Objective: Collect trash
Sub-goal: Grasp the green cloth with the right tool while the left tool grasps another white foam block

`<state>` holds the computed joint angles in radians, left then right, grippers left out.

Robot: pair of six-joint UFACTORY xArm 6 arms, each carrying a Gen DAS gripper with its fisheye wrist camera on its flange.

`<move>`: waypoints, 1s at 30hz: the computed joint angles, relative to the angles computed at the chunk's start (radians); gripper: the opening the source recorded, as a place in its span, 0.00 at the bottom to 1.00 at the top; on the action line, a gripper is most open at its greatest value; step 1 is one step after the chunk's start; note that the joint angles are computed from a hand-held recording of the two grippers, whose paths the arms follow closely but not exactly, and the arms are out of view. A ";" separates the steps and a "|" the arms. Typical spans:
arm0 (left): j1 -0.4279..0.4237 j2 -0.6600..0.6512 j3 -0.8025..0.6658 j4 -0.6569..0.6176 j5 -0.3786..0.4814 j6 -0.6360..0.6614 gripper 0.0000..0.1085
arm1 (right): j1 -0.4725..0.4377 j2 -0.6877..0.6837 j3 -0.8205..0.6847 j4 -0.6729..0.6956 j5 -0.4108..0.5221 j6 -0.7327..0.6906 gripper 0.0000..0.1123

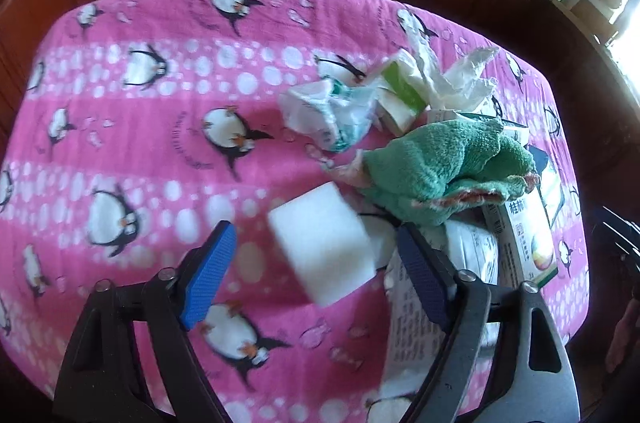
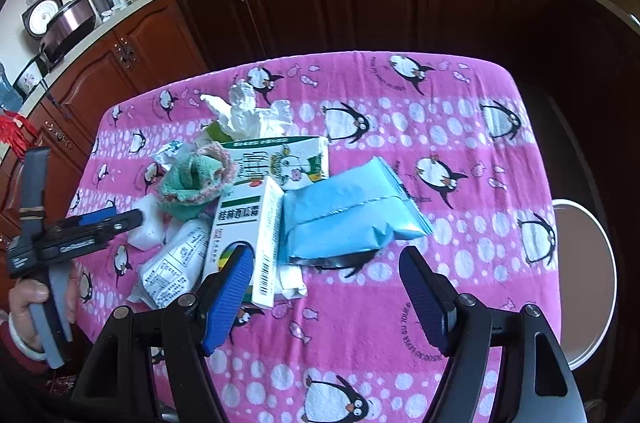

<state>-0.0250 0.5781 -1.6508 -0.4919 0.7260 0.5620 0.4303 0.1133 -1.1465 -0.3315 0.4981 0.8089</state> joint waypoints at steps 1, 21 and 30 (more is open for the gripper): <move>-0.005 0.010 -0.011 0.020 0.004 -0.010 0.44 | 0.002 0.009 -0.011 0.007 0.000 -0.011 0.65; 0.051 -0.033 -0.013 0.037 -0.027 0.023 0.33 | 0.046 0.513 -0.637 0.401 0.105 -0.508 0.43; 0.056 -0.056 0.016 0.025 -0.041 0.025 0.33 | 0.071 0.486 -0.573 0.423 -0.031 -0.547 0.12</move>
<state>0.0308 0.5224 -1.6351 -0.4667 0.6854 0.5865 0.5014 0.5997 -1.7193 0.0911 0.4669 0.2623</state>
